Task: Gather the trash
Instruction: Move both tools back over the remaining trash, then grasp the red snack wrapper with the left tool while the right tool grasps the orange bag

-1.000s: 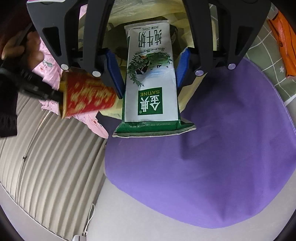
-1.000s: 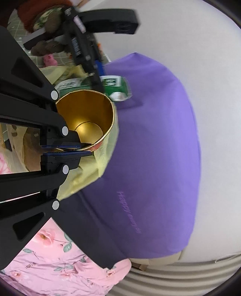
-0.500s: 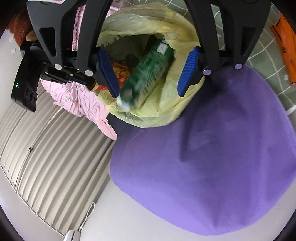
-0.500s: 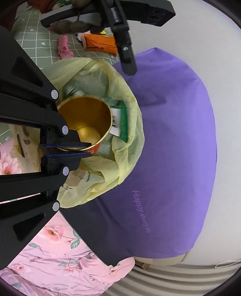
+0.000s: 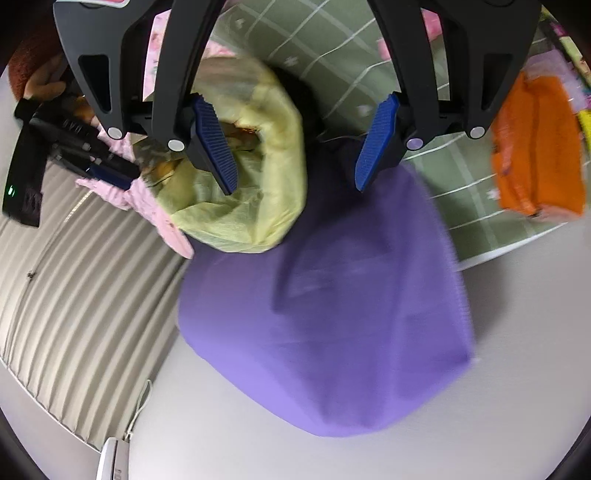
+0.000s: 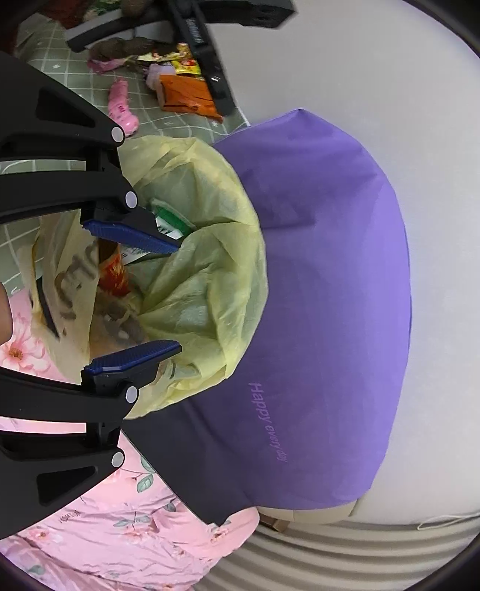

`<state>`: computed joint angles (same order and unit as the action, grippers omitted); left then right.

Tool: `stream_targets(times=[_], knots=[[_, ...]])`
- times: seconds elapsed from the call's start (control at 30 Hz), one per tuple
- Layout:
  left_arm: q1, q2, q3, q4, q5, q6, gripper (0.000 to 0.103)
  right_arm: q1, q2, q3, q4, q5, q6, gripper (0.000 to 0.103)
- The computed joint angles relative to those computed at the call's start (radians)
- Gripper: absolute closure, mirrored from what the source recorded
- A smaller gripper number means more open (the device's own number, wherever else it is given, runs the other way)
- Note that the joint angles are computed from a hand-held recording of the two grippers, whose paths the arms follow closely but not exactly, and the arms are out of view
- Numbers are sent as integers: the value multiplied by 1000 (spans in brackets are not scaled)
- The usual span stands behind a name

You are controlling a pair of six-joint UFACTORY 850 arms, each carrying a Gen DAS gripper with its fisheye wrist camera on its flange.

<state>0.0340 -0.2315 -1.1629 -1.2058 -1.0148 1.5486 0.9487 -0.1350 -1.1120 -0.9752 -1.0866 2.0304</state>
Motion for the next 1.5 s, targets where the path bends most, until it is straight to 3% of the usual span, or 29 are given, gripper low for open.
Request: stream_targets(times=[0.27,0.53,0.73,0.93,1.17,1.5], knots=[[132,30,57,-44,119,127,40,6,-119,-115,-103,22,35,56],[305,-24,22,-53,186,111,40,-24,-283,-273,-128,192,-31,50],[395,-86,-31,-33,240,36,40,-40,-395,-398,-107,293,-121,49],[454,-131,-74,-11,285,-6,40,-61,-504,-526,-22,377,-269,49],[484,-169,-109,-9,320,-34,40,-98,-620,-671,74,421,-381,49],[500,-217,-155,27,343,-93,40,-143,-802,-912,185,373,-445,49]])
